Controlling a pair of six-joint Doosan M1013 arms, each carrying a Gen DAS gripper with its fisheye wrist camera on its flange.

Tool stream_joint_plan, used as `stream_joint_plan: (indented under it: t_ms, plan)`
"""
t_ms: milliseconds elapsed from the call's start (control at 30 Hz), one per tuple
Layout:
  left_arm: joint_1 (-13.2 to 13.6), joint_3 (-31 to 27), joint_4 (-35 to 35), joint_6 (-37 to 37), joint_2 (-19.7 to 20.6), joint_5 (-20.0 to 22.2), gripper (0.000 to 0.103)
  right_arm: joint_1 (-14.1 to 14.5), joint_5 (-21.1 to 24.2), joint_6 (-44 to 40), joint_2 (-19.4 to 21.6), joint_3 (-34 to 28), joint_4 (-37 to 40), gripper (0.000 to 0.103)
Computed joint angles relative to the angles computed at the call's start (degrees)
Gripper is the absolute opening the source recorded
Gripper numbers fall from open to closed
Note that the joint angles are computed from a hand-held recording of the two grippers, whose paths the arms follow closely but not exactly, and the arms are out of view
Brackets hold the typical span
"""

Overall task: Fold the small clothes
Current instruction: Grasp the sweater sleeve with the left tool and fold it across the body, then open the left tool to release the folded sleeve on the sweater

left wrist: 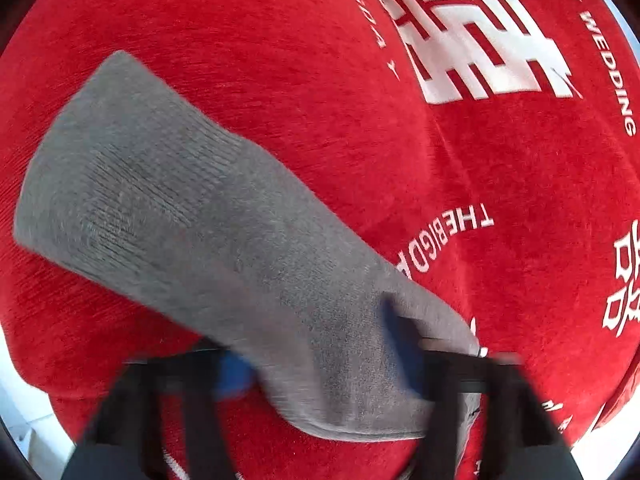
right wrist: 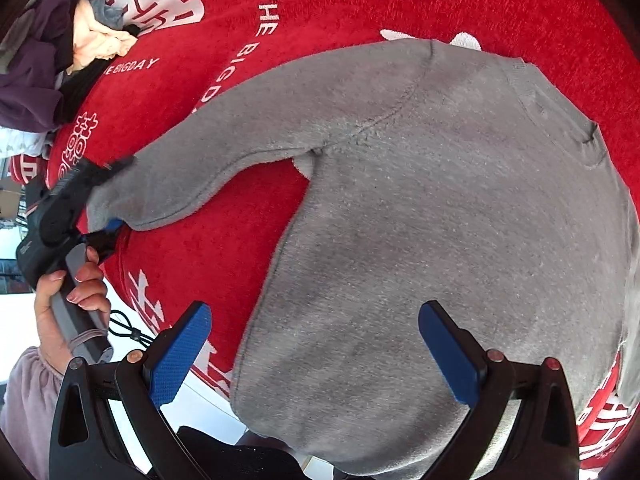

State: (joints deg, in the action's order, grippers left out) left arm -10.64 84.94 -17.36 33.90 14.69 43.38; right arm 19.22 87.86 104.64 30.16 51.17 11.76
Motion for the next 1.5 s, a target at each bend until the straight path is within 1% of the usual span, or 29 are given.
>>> stream_joint_plan:
  t_ms: [33, 67, 133, 200, 333, 500, 600, 633, 667, 767, 833, 867, 933, 1000, 1033, 1067, 1100, 1200, 1233, 1267, 1300, 1333, 1400, 1500]
  plan:
    - [0.11, -0.14, -0.91, 1.57, 0.15, 0.32, 0.01, -0.03, -0.07, 0.17, -0.08, 0.12, 0.15, 0.103]
    - [0.12, -0.26, -1.21, 3.0, 0.17, 0.55, 0.01, -0.05, -0.14, 0.43, -0.15, 0.23, 0.23, 0.103]
    - [-0.42, -1.75, 1.9, 4.02, 0.37, 2.14, 0.01, -0.18, -0.26, 1.02, -0.4, 0.63, 0.52, 0.103]
    - [-0.75, -2.99, 2.84, 6.15, 0.29, 1.88, 0.01, -0.37, -0.72, 1.52, -0.93, 1.35, 0.55, 0.103]
    - [-1.13, -6.77, 0.61, 13.61, 1.08, 0.76, 0.01, -1.07, -2.21, 3.64, -2.62, 3.5, 0.13, 0.103]
    - [-2.27, -13.64, -3.9, 22.52, 3.7, -0.25, 0.01, -2.67, -4.97, 7.36, -5.76, 7.31, -0.13, 0.103]
    - [-3.95, -19.12, -6.17, 27.56, 5.96, 0.03, 0.01, -4.06, -6.05, 8.87, -7.55, 9.59, 0.08, 0.103]
    - [-4.96, -21.76, -7.07, 29.67, 7.21, 0.27, 0.01, -4.71, -6.71, 9.24, -8.35, 10.59, 0.2, 0.103]
    - [-5.46, -22.9, -7.72, 30.85, 7.72, 0.36, 0.01, -5.22, -7.23, 9.4, -8.97, 11.35, 0.33, 0.103]
    - [-8.46, -29.57, -9.17, 34.54, 11.49, 1.69, 0.01, -7.2, -8.69, 9.95, -10.94, 13.75, 0.33, 0.103]
    - [-11.06, -35.03, -10.24, 36.28, 14.94, 4.34, 0.01, -8.98, -9.63, 10.36, -12.47, 15.77, 0.25, 0.103]
    - [-11.91, -36.84, -10.94, 36.86, 16.12, 5.45, 0.01, -9.62, -9.9, 10.76, -12.86, 16.32, 0.26, 0.103]
    - [-14.33, -41.89, -11.13, 38.72, 19.51, 9.11, 0.01, -11.57, -10.91, 11.55, -14.51, 18.69, 0.38, 0.103]
    - [-16.94, -46.9, -8.33, 39.43, 22.82, 13.65, 0.01, -13.34, -11.78, 12.54, -16.03, 21.19, 0.19, 0.103]
    - [-18.47, -49.94, -6.68, 39.34, 24.99, 16.88, 0.01, -13.8, -11.97, 12.95, -16.38, 21.95, 0.17, 0.103]
    - [-19.34, -51.64, -5.8, 39.04, 26.25, 18.85, 0.01, -14.81, -12.2, 13.48, -17.13, 23.47, 0.31, 0.103]
    - [-20.32, -53.43, -4.23, 38.45, 27.58, 21.17, 0.01, -15.23, -12.43, 13.83, -17.55, 24.36, 0.34, 0.103]
    - [-23.31, -59.27, 2.73, 36.83, 31.88, 30.65, 0.011, -17.18, -12.96, 14.87, -19.04, 27.82, 0.66, 0.103]
    - [-23.86, -60.55, 4.39, 36.71, 32.78, 33.06, 0.025, -17.57, -13.01, 15.01, -19.31, 28.56, 0.75, 0.103]
    - [-24.41, -60.67, 5.99, 36.87, 33.1, 34.83, 0.052, -18.03, -13.02, 15.15, -19.58, 29.41, 0.9, 0.103]
    - [-24.97, -60.24, 7.71, 36.79, 33.0, 35.49, 0.065, -18.39, -12.99, 15.19, -19.74, 30.01, 1.06, 0.103]
    - [-25.6, -59.19, 10.0, 36.61, 32.38, 35.12, 0.077, -18.67, -13.02, 15.12, -19.87, 30.47, 1.2, 0.103]
    - [-26.26, -58.15, 12.47, 37.17, 31.47, 35.03, 0.077, -19.35, -12.95, 14.55, -20.17, 31.18, 1.21, 0.103]
    - [-25.8, -58.62, 12.05, 37.77, 30.75, 37.01, 0.077, -19.59, -12.95, 13.89, -19.99, 30.76, 0.48, 0.103]
